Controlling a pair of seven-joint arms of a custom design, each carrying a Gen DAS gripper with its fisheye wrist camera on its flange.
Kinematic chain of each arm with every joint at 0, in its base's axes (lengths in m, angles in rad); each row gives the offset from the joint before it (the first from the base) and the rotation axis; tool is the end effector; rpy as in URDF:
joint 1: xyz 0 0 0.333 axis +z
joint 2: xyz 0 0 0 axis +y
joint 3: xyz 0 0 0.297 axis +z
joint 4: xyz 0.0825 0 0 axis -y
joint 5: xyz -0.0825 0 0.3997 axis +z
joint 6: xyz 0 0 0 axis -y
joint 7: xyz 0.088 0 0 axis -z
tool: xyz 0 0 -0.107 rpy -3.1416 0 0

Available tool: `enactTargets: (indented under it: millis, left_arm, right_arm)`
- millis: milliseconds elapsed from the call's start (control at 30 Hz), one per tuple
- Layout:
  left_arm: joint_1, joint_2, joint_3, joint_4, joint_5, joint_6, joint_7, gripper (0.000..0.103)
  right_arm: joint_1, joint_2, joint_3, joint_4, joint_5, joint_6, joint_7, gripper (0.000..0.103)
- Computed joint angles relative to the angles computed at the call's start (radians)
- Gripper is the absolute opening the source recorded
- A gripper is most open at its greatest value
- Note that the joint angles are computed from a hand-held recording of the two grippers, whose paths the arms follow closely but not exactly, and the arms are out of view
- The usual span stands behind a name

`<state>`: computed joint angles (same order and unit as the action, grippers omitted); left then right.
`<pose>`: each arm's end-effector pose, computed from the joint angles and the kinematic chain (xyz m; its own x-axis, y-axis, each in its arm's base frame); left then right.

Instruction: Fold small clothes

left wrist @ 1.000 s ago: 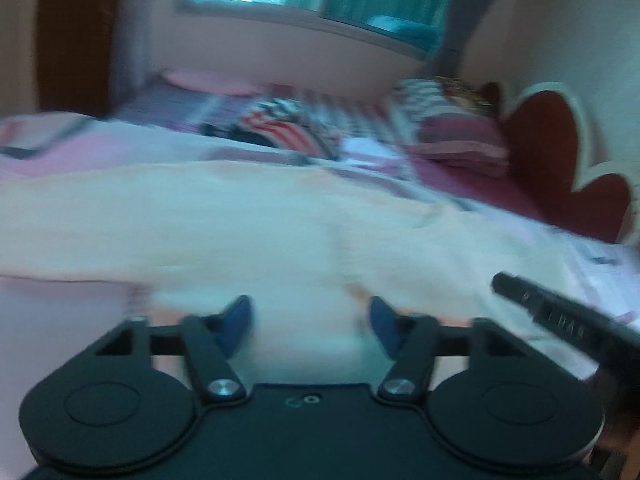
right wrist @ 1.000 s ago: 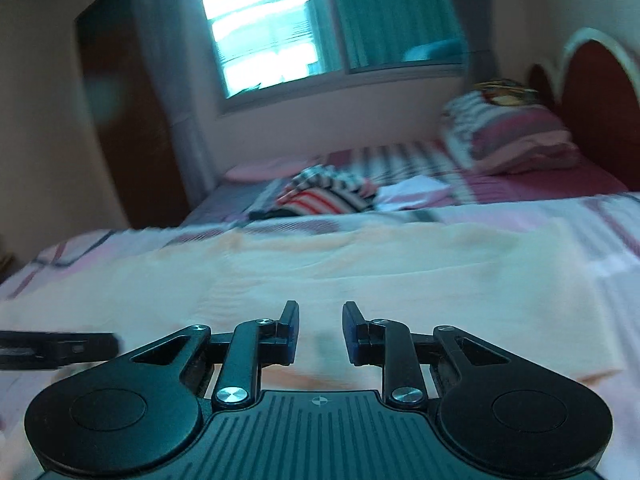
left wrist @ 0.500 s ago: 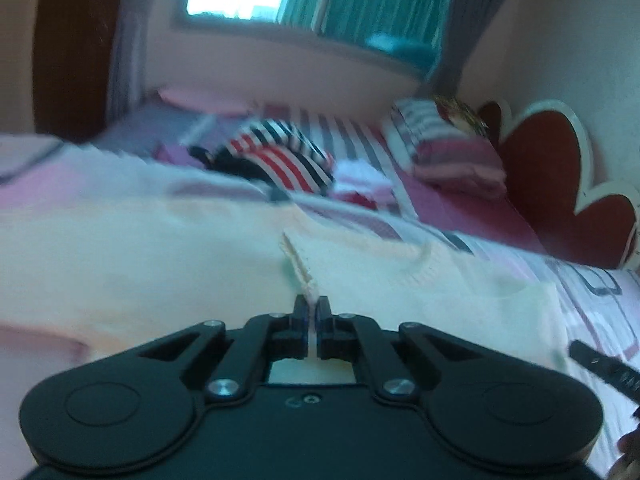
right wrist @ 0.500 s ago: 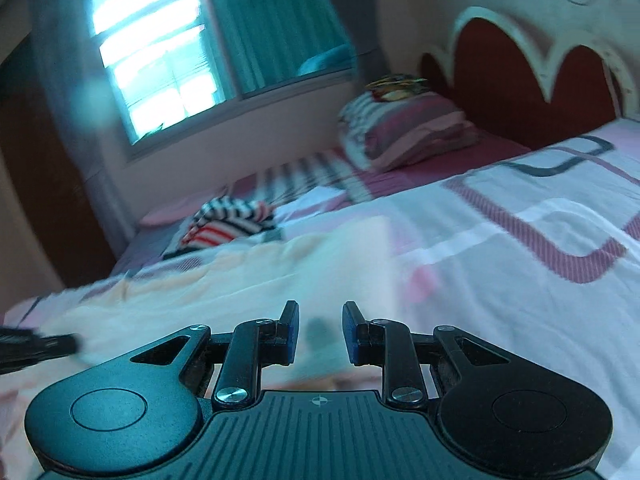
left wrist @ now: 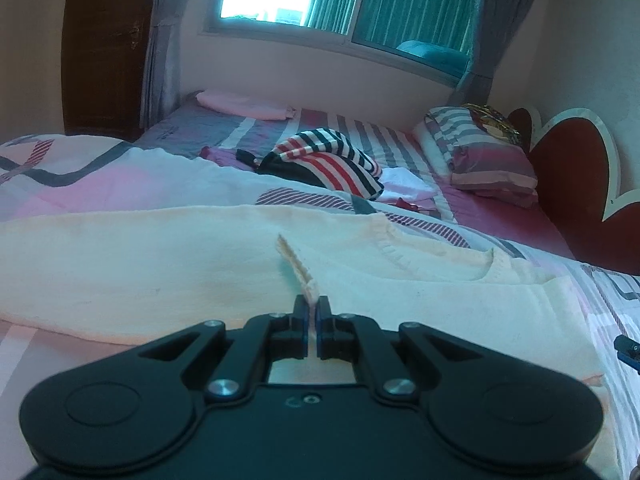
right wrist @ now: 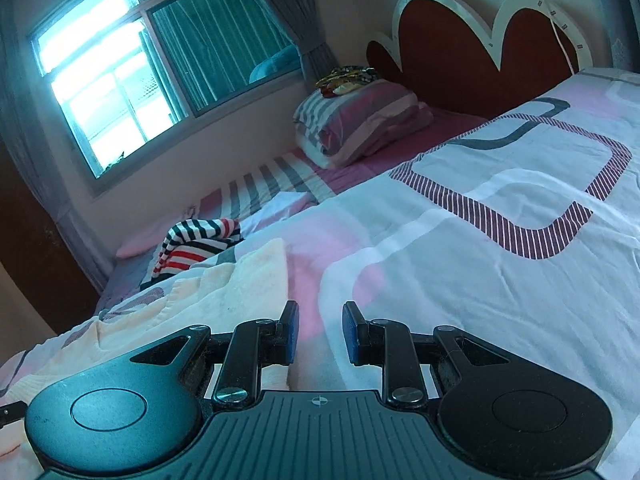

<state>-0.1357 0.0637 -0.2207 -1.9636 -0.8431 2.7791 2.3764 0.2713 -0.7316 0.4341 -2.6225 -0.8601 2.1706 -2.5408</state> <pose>0.5999 -0.1854 0.4911 -0.5222 -0.8319 0.1875 -0.6111 0.2117 -0.7627 0.3174 0.2338 0.4795 -0.6788 -0.5989 -0.4249 -0.1011 0.6494 -0.7537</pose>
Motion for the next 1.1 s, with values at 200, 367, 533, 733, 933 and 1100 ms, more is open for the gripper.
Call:
enactTargets:
  millis: [200,367,533,733,933,1100]
  left_arm:
    - [0.002,0.014,0.002,-0.003,0.044,0.000,-0.014,0.002]
    - [0.005,0.025,0.000,-0.023,0.112,0.014,-0.045,0.009]
    - [-0.005,-0.017,-0.047,-0.105,-0.010,0.265,0.171,0.050]
    - [-0.062,0.011,-0.049,-0.049,0.016,0.152,0.215,0.053]
    - [-0.075,0.075,-0.061,-0.014,0.194,0.168,0.081,0.055]
    - [0.003,0.123,-0.089,0.035,0.184,0.153,0.048,0.057]
  right_arm:
    - [0.002,0.046,-0.026,0.017,-0.075,0.119,-0.104,0.001]
    - [0.028,0.139,-0.057,0.063,0.000,0.110,-0.284,0.000]
    - [0.005,0.097,-0.031,0.055,-0.037,0.105,-0.247,0.000]
    - [-0.075,0.249,-0.068,0.158,-0.211,0.308,-0.254,0.000]
    - [-0.041,0.466,-0.142,0.310,-0.332,0.436,-0.431,0.000]
    - [-0.046,0.339,-0.193,0.190,-0.196,0.178,-0.337,0.000]
